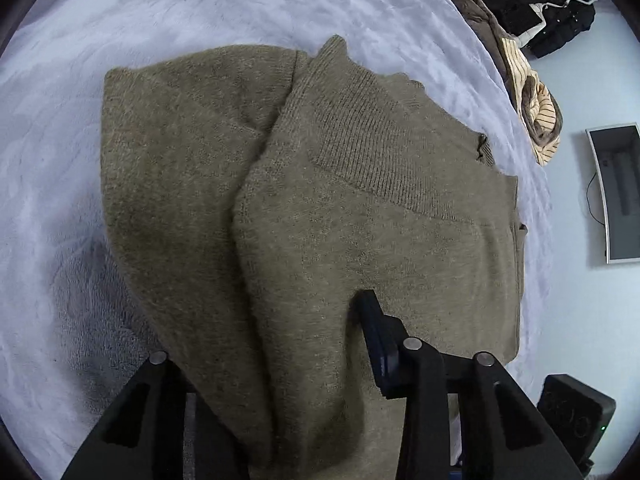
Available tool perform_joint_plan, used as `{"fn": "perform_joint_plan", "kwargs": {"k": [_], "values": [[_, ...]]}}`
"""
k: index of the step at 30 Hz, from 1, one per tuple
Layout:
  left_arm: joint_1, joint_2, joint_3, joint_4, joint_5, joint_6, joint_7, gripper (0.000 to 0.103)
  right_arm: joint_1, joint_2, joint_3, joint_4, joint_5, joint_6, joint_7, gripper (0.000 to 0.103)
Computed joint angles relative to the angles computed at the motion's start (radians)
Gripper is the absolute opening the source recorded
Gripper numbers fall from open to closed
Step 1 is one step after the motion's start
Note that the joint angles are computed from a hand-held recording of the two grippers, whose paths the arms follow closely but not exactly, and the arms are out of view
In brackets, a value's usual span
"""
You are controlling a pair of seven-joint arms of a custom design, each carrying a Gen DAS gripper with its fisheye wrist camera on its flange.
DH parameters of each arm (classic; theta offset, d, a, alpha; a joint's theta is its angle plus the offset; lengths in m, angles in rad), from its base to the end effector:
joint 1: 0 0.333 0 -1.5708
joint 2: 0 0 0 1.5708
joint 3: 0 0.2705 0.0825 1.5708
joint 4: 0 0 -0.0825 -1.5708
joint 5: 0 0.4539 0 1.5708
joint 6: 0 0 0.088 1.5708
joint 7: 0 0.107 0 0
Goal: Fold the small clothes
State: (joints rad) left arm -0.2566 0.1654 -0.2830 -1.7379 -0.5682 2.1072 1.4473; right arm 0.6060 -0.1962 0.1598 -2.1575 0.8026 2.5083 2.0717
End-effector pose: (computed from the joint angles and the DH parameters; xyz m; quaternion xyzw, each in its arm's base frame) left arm 0.5841 -0.3706 0.4416 0.6191 -0.7284 0.2097 0.2051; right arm 0.4415 0.4203 0.4688 -0.5627 0.7308 0.2517 0.2932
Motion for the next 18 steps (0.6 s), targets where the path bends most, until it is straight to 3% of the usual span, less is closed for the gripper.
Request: {"fn": "perform_joint_plan", "kwargs": {"k": [1,3,5,6,7,8,10,12,18], "values": [[0.002,-0.004,0.001,-0.007,-0.008,0.004,0.003,0.040,-0.011,-0.024,0.003,-0.008,-0.055,-0.017,0.018,0.014],[-0.002,-0.006,0.001,-0.006,0.012,0.000,-0.003,0.040,-0.048,-0.079,0.016,-0.030,-0.212,-0.028,0.098,0.029],[-0.013,-0.004,0.001,0.005,0.062,-0.005,-0.019,0.040,-0.092,-0.128,0.037,-0.054,-0.380,-0.026,0.207,0.032],[-0.019,-0.004,0.001,0.010,0.086,-0.002,-0.027,0.036,-0.115,-0.137,0.042,-0.052,-0.456,-0.038,0.250,0.030],[-0.029,-0.004,-0.001,0.019,0.123,0.005,-0.041,0.026,-0.132,-0.127,0.039,-0.033,-0.514,-0.063,0.278,0.020],[-0.033,-0.010,0.000,0.015,0.145,0.013,-0.043,0.022,-0.147,-0.117,0.038,-0.017,-0.569,-0.094,0.301,0.011],[-0.043,-0.020,-0.001,0.017,0.183,0.024,-0.060,0.018,-0.154,-0.084,0.028,0.001,-0.627,-0.123,0.296,0.010],[-0.053,-0.029,-0.004,0.023,0.216,0.030,-0.070,0.018,-0.146,-0.026,0.008,0.028,-0.641,-0.227,0.251,0.008],[-0.094,-0.021,-0.027,0.124,0.257,0.053,-0.048,0.017,-0.143,-0.049,0.013,-0.048,-0.665,-0.131,0.257,0.006]]}}
